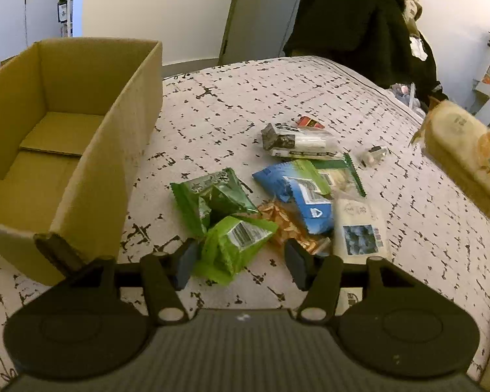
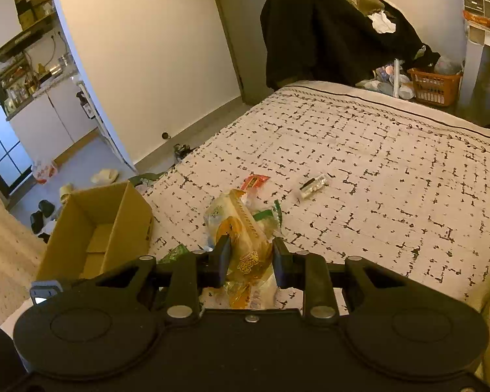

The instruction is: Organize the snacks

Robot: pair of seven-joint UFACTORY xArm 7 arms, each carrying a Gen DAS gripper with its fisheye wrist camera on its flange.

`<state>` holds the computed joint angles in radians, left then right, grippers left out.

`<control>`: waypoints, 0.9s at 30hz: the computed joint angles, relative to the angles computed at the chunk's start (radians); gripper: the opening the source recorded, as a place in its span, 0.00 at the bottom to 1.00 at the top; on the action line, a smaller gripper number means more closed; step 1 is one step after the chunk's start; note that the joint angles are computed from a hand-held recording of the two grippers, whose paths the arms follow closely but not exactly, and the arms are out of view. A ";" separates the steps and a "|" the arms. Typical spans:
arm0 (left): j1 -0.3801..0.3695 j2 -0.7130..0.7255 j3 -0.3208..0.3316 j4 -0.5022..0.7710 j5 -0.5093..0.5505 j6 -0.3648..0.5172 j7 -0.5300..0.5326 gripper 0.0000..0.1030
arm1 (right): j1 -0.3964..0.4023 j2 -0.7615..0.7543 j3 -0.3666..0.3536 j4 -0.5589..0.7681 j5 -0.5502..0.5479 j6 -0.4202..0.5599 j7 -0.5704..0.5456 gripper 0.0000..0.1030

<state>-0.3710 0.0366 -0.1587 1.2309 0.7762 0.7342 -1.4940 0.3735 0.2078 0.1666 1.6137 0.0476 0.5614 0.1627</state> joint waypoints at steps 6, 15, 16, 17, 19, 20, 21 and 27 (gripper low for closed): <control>0.015 -0.050 -0.007 -0.052 0.088 -0.039 -0.110 0.21 | 0.023 0.004 -0.001 0.001 -0.025 -0.019 0.067 0.26; 0.065 -0.183 -0.060 -0.101 0.089 -0.058 -0.147 0.21 | 0.051 -0.001 0.006 -0.016 -0.042 -0.143 0.150 0.26; 0.073 -0.204 -0.070 -0.106 0.096 -0.058 -0.148 0.21 | 0.053 0.003 0.009 -0.012 -0.040 -0.151 0.155 0.26; 0.082 -0.221 -0.077 -0.112 0.096 -0.061 -0.151 0.21 | 0.056 0.007 0.012 -0.008 -0.036 -0.159 0.159 0.26; 0.101 -0.254 -0.092 -0.120 0.083 -0.055 -0.150 0.21 | 0.064 0.022 0.019 0.005 -0.028 -0.175 0.166 0.26; 0.112 -0.269 -0.101 -0.121 0.079 -0.042 -0.150 0.21 | 0.069 0.030 0.022 0.014 -0.028 -0.177 0.165 0.26; 0.123 -0.280 -0.108 -0.121 0.073 -0.034 -0.148 0.21 | 0.075 0.039 0.023 0.025 -0.030 -0.179 0.167 0.26; 0.197 -0.379 -0.110 -0.164 0.009 -0.034 -0.074 0.21 | 0.098 0.092 0.051 0.072 0.018 -0.198 0.164 0.26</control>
<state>-0.1738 -0.3424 -0.2684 1.0666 0.7851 0.7004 -1.5679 0.4717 0.2998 0.2173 1.6862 0.0656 0.3636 0.3272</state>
